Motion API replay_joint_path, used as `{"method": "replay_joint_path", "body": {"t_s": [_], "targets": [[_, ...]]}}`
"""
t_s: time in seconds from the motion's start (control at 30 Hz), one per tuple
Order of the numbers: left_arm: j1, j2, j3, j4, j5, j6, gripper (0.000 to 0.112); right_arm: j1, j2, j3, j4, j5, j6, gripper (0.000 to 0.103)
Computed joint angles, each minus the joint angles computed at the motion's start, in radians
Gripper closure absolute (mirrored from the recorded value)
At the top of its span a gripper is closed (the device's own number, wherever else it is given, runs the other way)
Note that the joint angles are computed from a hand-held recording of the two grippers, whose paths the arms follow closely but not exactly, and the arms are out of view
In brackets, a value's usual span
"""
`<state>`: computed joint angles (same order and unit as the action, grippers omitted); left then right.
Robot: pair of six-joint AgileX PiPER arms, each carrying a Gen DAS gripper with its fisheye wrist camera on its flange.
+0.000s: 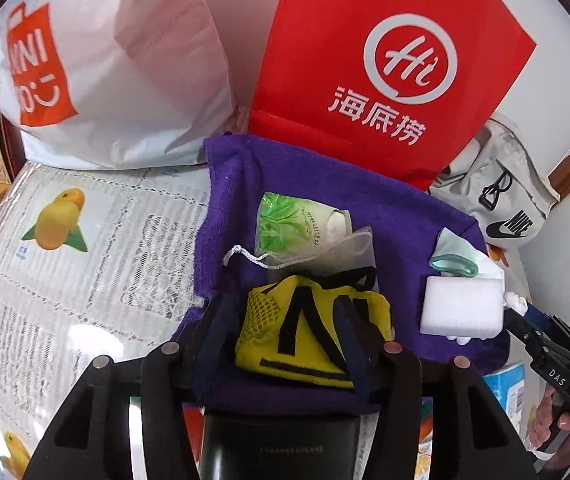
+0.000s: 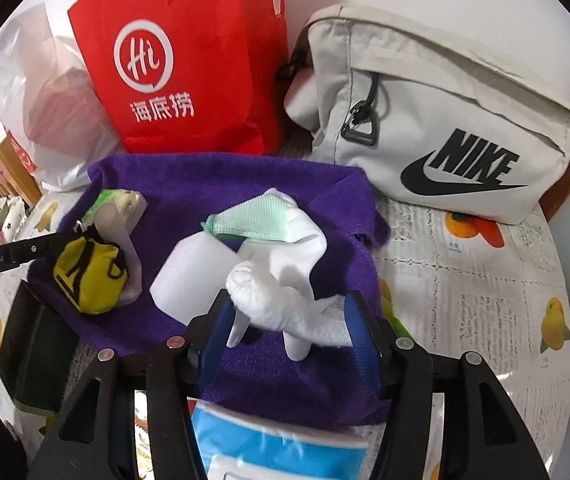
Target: Organize soft objects
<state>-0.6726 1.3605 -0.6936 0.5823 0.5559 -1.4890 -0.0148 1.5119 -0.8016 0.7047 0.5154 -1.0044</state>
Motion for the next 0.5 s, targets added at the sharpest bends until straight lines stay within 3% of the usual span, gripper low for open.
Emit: {"method": "replay_joint_path", "body": {"t_s": [0.3,0.5], "targets": [[-0.209,-0.163,0.039,0.061,0.199,-0.185,0.061,-0.123,-0.274,0.16,0.071,0.169,-0.128,0.047],[-0.471,-0.246,0.069,0.121,0.384,-0.419,0.06,-0.135,-0.505,0.3,0.031,0.271,-0.136,0.047]]}}
